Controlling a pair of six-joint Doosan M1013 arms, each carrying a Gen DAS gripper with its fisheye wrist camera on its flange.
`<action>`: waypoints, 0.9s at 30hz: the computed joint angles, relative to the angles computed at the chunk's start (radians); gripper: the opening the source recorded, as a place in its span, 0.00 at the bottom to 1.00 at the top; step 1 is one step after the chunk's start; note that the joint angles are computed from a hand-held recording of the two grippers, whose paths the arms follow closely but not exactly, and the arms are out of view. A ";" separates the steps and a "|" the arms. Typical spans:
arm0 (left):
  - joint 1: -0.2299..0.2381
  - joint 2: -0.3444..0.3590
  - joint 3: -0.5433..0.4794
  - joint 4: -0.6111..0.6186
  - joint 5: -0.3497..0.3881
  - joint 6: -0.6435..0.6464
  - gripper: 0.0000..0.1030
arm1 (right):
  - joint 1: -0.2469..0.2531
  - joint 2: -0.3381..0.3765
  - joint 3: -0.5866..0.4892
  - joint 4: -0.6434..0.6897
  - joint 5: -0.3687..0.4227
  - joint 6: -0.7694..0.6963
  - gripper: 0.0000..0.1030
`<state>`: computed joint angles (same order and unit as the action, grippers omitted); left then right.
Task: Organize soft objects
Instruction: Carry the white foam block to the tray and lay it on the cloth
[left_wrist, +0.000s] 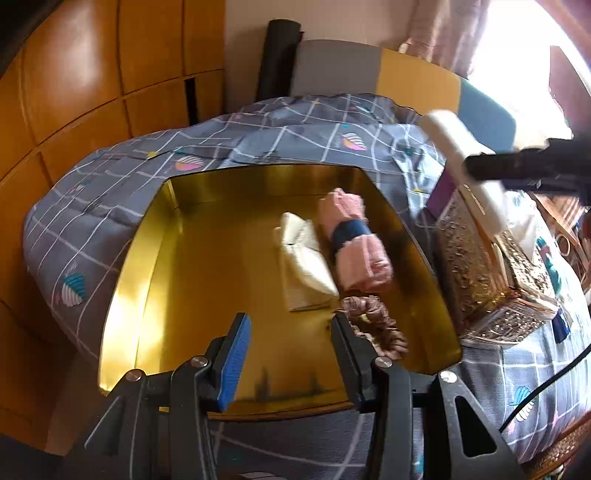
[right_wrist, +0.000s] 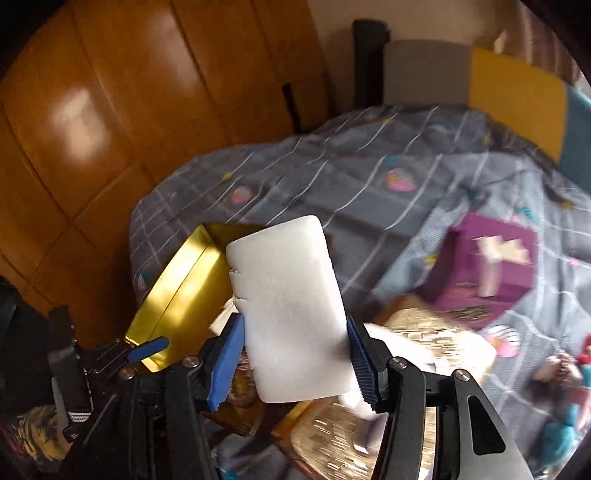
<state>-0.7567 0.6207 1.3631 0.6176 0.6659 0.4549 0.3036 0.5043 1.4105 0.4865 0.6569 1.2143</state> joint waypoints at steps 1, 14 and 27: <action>0.002 -0.002 0.005 0.002 -0.001 -0.007 0.44 | 0.007 0.015 -0.012 0.004 0.013 0.005 0.54; 0.013 -0.001 0.024 -0.050 -0.022 0.014 0.44 | 0.063 0.154 -0.152 -0.031 0.052 0.217 0.69; 0.002 0.003 0.010 -0.045 -0.024 0.031 0.44 | 0.059 0.020 0.039 -0.160 -0.165 0.243 0.75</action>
<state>-0.7547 0.6236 1.3728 0.5728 0.6419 0.4863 0.3631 0.5242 1.4500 0.3262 0.4924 1.4578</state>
